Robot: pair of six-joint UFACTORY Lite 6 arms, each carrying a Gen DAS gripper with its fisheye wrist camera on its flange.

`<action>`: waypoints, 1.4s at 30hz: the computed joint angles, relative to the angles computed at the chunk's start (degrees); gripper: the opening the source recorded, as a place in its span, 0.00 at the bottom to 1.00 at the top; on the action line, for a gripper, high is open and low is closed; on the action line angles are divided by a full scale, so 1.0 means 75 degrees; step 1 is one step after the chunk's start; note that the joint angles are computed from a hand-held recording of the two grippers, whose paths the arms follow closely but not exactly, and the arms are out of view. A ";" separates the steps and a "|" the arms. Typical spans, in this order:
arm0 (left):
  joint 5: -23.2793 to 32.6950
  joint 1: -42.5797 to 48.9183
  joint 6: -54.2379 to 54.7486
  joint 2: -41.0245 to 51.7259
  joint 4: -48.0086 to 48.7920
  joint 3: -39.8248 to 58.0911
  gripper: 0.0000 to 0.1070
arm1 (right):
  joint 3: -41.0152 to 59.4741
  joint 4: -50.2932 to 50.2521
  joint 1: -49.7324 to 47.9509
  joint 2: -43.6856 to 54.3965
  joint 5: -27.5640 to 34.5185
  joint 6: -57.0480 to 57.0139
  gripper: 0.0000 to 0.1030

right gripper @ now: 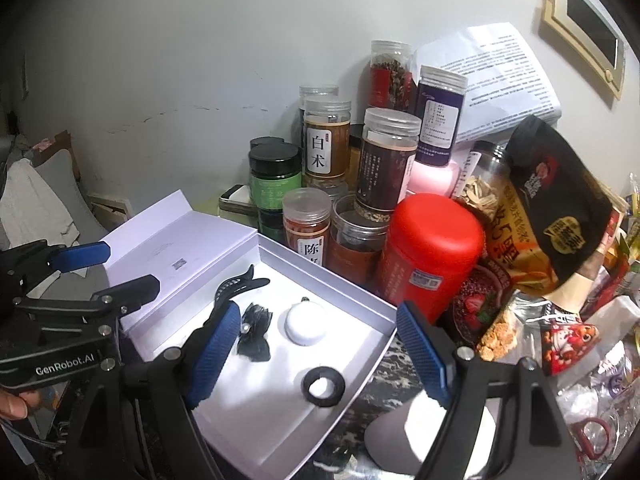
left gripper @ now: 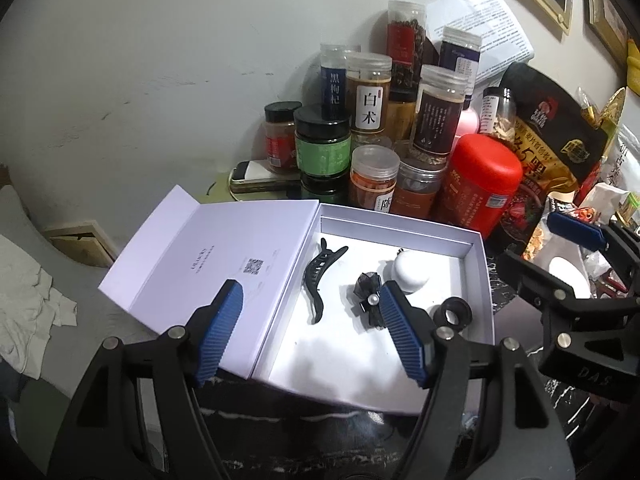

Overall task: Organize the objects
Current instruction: 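Withdraw both tools from the box back toward the scrunchie and claw clip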

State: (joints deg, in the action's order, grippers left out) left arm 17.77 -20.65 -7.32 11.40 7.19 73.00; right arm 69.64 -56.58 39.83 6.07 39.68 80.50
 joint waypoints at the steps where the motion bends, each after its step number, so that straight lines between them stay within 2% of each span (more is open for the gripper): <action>1: 0.0019 0.0012 -0.0012 -0.0217 -0.0015 -0.0174 0.66 | -0.0036 0.0028 0.0058 -0.0067 0.0054 0.0016 0.79; 7: 0.0129 -0.0019 -0.0395 -0.1165 0.0321 -0.0919 0.66 | -0.0301 0.0152 0.0640 -0.0502 0.0587 0.0184 0.79; 11: 0.0213 -0.0133 -0.1225 -0.1786 0.1115 -0.1440 0.66 | -0.0485 0.0164 0.1029 -0.0764 0.0837 0.0414 0.79; 26: 0.0444 -0.0284 -0.1397 -0.3515 0.1124 -0.3143 0.67 | -0.1259 0.0182 0.2567 -0.1330 0.1809 0.1543 0.79; 42: 0.0607 -0.0029 -0.0870 -0.5274 0.0727 -0.5040 0.67 | -0.1418 0.0394 0.3970 -0.0850 0.2290 0.2689 0.79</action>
